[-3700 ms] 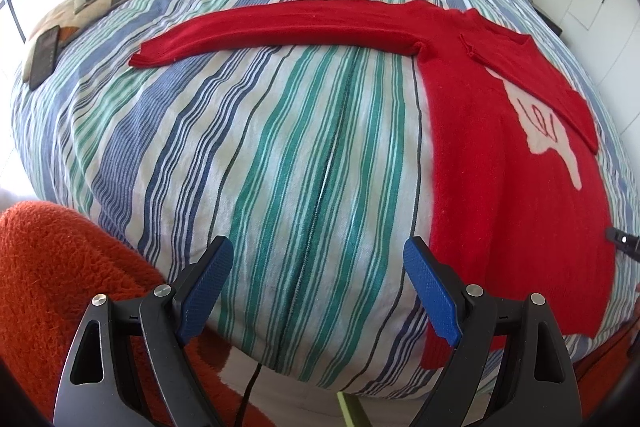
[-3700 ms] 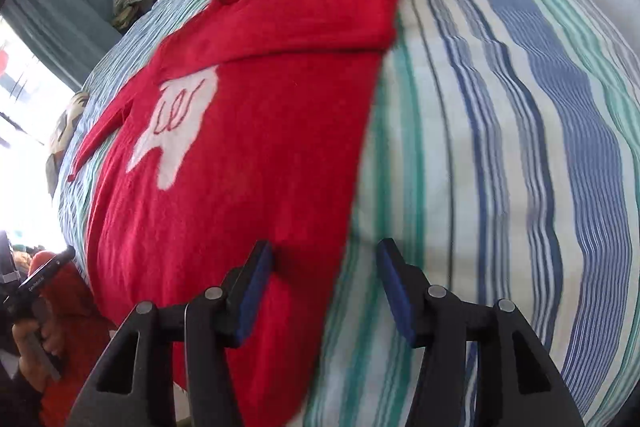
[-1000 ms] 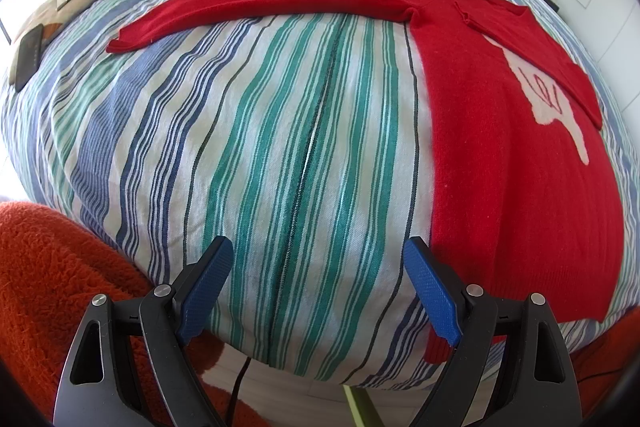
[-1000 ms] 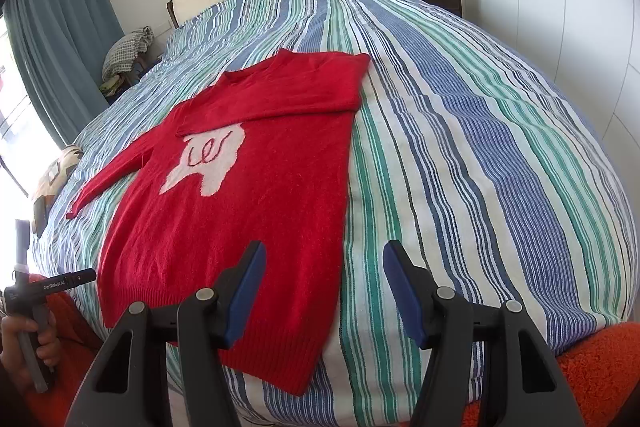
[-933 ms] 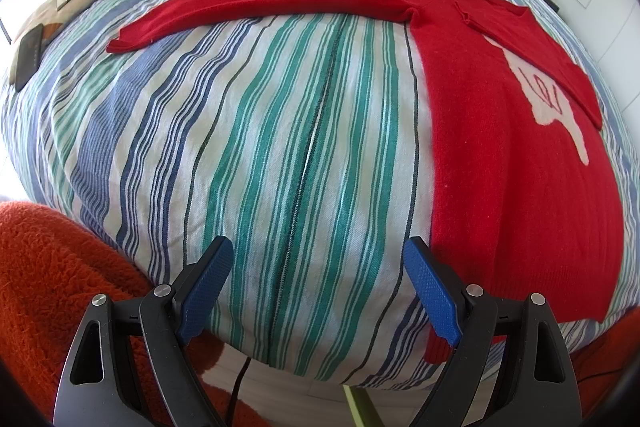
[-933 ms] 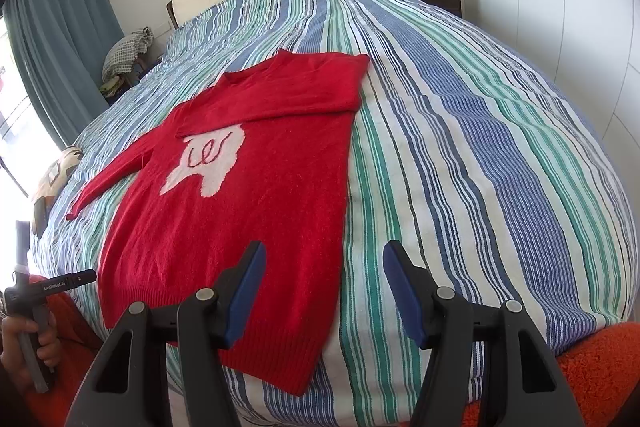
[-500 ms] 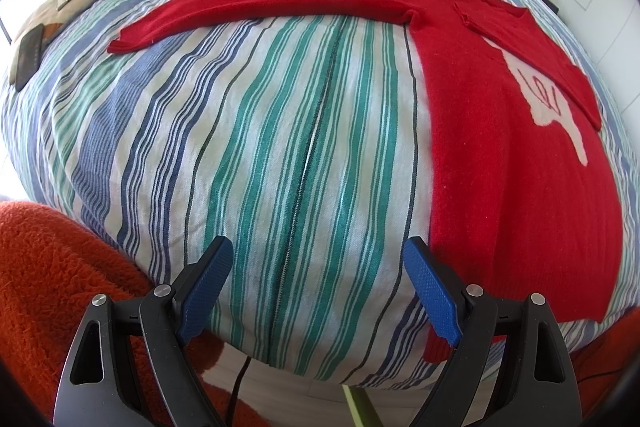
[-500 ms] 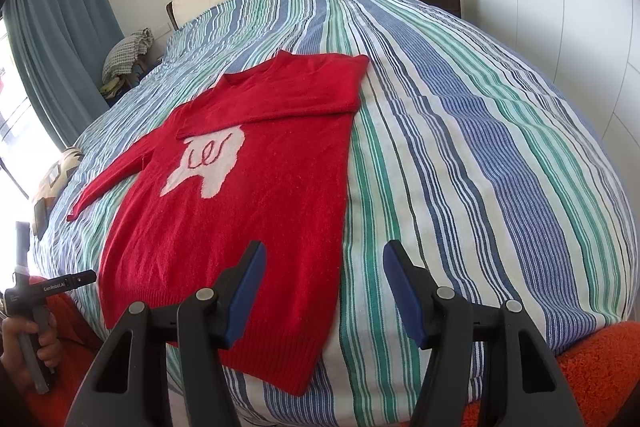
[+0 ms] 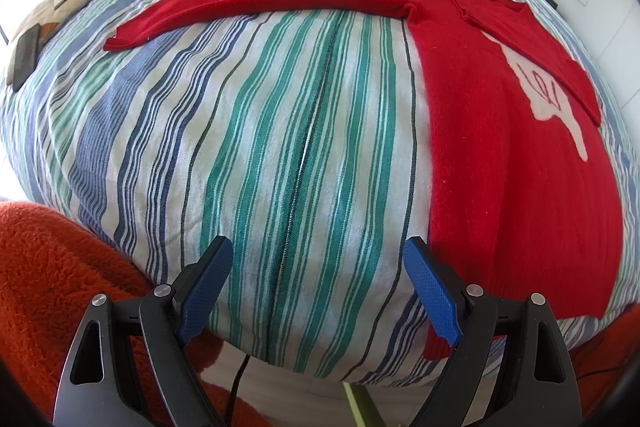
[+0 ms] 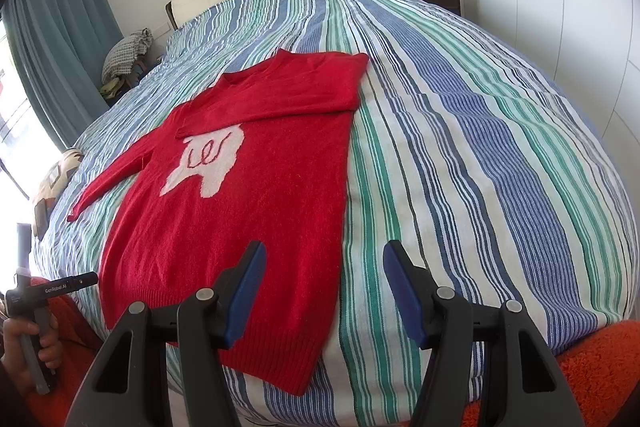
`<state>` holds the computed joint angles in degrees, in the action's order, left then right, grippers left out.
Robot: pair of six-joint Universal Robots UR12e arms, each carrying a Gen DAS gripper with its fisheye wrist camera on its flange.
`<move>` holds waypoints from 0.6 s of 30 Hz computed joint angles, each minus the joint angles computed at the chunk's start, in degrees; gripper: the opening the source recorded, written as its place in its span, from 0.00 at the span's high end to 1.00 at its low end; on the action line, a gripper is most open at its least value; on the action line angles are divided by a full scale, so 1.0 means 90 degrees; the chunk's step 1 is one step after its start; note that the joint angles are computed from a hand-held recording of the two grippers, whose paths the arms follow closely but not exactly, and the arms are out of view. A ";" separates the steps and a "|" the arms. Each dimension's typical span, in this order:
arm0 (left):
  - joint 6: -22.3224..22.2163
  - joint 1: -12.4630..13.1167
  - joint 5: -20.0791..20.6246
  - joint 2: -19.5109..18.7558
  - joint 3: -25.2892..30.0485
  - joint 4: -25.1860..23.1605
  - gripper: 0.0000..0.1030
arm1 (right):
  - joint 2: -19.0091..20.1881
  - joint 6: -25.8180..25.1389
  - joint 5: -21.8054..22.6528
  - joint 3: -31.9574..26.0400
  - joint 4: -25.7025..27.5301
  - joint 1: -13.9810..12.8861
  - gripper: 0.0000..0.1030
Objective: Fold small clothes
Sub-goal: 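Grasp the other sleeve with the left gripper and lay it across the body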
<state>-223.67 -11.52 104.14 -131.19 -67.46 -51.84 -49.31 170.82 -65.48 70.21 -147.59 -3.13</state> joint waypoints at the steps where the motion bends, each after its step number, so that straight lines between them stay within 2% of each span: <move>1: -0.0003 0.0056 -0.0206 0.0044 -0.0033 0.0028 0.14 | 0.0003 0.0014 0.0003 -0.0003 -0.0002 -0.0001 0.41; 3: -0.0237 0.0250 -0.0708 0.0243 -0.0327 0.0578 0.14 | -0.0004 0.0049 0.0013 0.0012 -0.0025 -0.0005 0.41; 5: -0.0809 0.0507 -0.0983 0.0492 -0.0763 0.1430 0.14 | -0.0009 0.0051 0.0021 0.0024 -0.0027 -0.0009 0.41; 9: -0.2218 0.1106 -0.1014 0.0833 -0.1501 0.2635 0.12 | 0.0012 0.0042 0.0062 -0.0020 0.0075 -0.0017 0.41; 11: -0.2806 0.1370 -0.0963 0.0884 -0.1724 0.2780 0.12 | 0.0019 0.0041 0.0075 -0.0030 0.0091 -0.0015 0.41; 13: -0.3221 0.1606 -0.1150 0.0854 -0.1876 0.2966 0.13 | 0.0028 0.0024 0.0071 -0.0044 0.0111 -0.0005 0.41; 16: -0.3467 0.1837 -0.1547 0.0696 -0.1888 0.3156 0.17 | 0.0031 -0.0062 0.0015 -0.0054 0.0197 0.0020 0.41; 18: -0.3532 0.1845 -0.1338 0.0619 -0.1826 0.3223 0.24 | 0.0035 -0.0121 -0.0022 -0.0067 0.0248 0.0036 0.41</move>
